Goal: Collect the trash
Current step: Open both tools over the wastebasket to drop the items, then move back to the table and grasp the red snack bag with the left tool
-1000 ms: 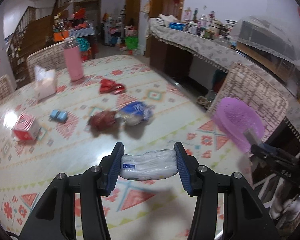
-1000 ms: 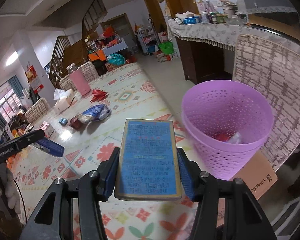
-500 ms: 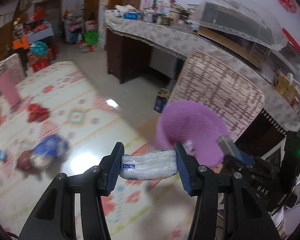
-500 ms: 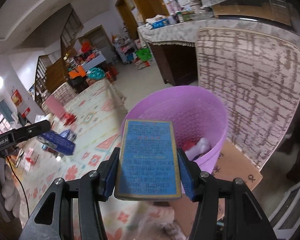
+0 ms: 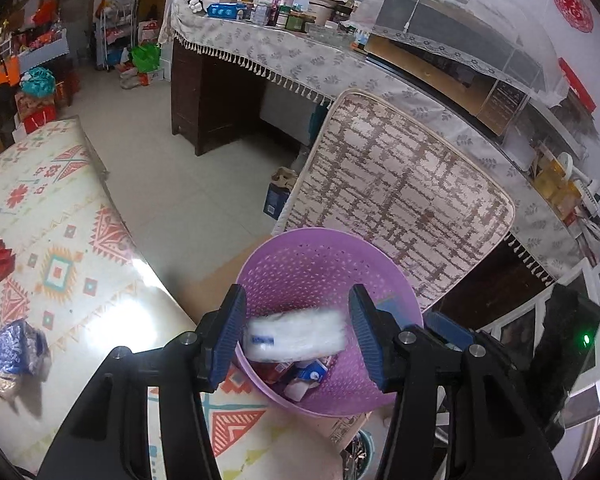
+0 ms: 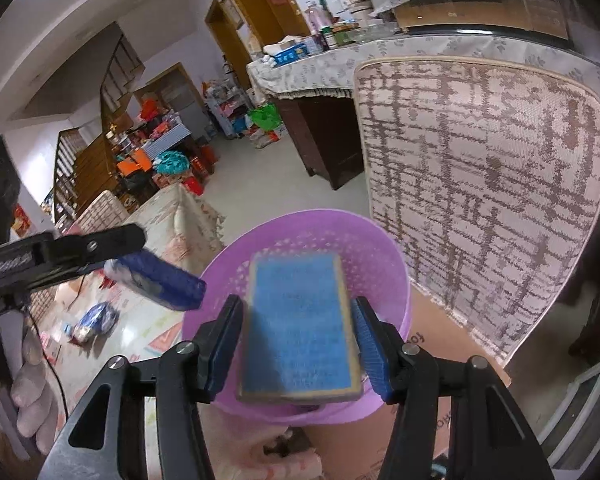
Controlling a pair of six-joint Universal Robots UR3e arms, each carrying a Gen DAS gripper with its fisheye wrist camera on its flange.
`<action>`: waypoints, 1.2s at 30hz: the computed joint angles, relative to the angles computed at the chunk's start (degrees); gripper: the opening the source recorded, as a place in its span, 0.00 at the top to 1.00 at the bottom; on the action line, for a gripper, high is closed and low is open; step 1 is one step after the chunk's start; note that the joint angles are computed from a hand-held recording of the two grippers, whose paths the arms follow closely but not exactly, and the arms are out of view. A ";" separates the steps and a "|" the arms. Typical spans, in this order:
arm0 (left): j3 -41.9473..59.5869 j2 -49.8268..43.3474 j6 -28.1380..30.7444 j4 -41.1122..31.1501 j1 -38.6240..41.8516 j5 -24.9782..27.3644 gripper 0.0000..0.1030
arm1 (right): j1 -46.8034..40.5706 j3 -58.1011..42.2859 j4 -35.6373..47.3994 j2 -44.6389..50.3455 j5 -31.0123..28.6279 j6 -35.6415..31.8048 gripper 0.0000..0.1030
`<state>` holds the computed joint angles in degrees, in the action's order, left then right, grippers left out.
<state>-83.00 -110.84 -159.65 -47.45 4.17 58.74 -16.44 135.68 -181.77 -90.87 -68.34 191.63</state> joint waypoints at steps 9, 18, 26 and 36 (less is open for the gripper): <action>-14.31 11.18 4.27 4.32 4.65 0.16 0.33 | 0.94 1.73 -1.50 -1.22 0.66 1.53 0.26; -27.43 23.65 12.07 1.48 16.59 -2.40 0.33 | 9.22 0.70 -0.49 -3.05 -3.19 4.37 0.18; -33.50 29.51 21.58 -2.83 33.26 -4.21 0.33 | 23.87 -8.11 -1.64 8.38 -7.27 9.64 0.18; -23.09 14.61 16.65 -3.64 50.44 -4.39 0.33 | 38.89 -32.89 -2.56 30.99 -13.07 15.30 0.18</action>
